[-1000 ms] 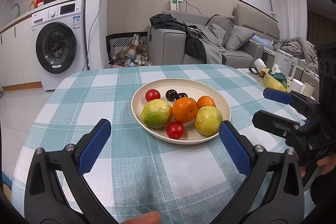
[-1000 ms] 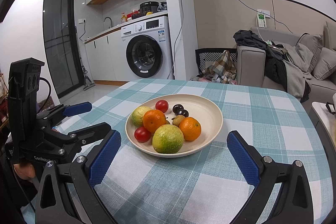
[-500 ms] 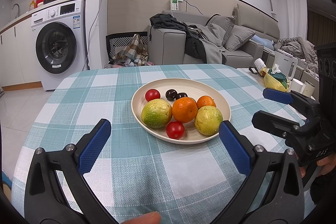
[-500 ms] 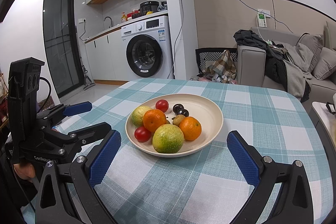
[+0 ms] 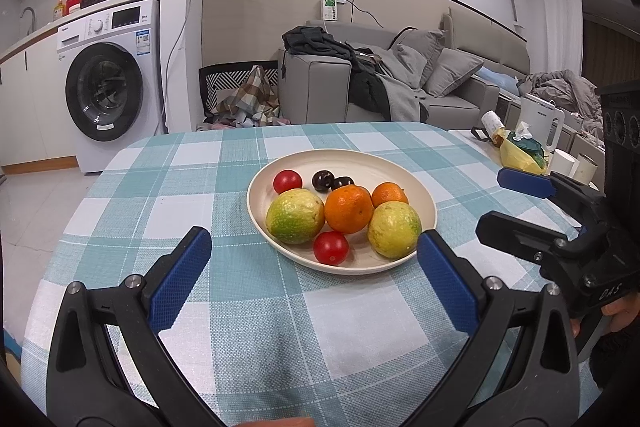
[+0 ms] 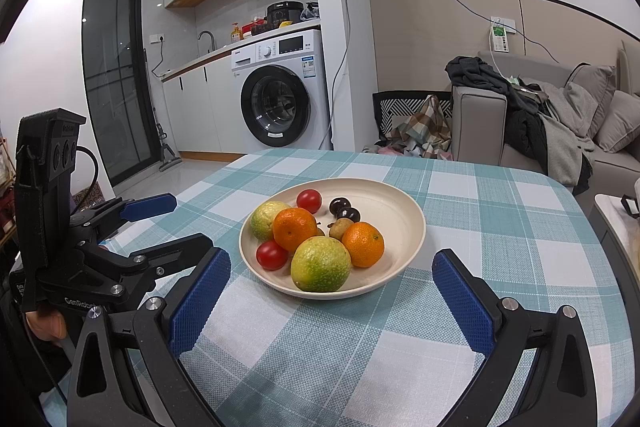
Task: Organize fruits
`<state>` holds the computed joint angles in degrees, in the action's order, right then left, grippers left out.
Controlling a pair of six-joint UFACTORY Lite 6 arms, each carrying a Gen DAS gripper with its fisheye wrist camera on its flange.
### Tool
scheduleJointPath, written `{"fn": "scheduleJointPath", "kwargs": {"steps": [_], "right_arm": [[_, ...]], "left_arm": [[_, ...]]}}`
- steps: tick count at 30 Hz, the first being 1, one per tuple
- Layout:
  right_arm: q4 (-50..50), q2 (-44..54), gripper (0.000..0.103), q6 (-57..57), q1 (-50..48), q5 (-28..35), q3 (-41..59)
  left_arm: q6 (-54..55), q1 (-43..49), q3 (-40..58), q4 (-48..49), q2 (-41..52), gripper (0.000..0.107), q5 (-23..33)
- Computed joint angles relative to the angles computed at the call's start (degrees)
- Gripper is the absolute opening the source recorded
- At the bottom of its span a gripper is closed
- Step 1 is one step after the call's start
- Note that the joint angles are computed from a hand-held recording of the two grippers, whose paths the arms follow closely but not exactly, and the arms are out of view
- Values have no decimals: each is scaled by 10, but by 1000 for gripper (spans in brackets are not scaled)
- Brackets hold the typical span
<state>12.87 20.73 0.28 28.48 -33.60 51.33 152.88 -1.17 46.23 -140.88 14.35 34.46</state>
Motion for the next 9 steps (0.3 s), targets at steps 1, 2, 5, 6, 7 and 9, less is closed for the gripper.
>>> {"fn": "scheduleJointPath", "kwargs": {"steps": [1,2,5,6,7,9], "right_arm": [[-1,0,103,0,0,0,0],[-2,1,103,1,-1,0,1],[0,1,103,1,0,0,1],[0,0,103,0,0,0,0],[0,0,103,0,0,0,0],[0,0,103,0,0,0,0]], "left_arm": [[1,0,0,-2,0,102,-1],[0,-1,0,-2,0,102,-2],[0,-1,-1,-3,-1,102,-2],[1,0,-2,-3,0,102,0],[1,0,-2,-3,1,102,0],[3,0,-2,-4,1,102,0]]}}
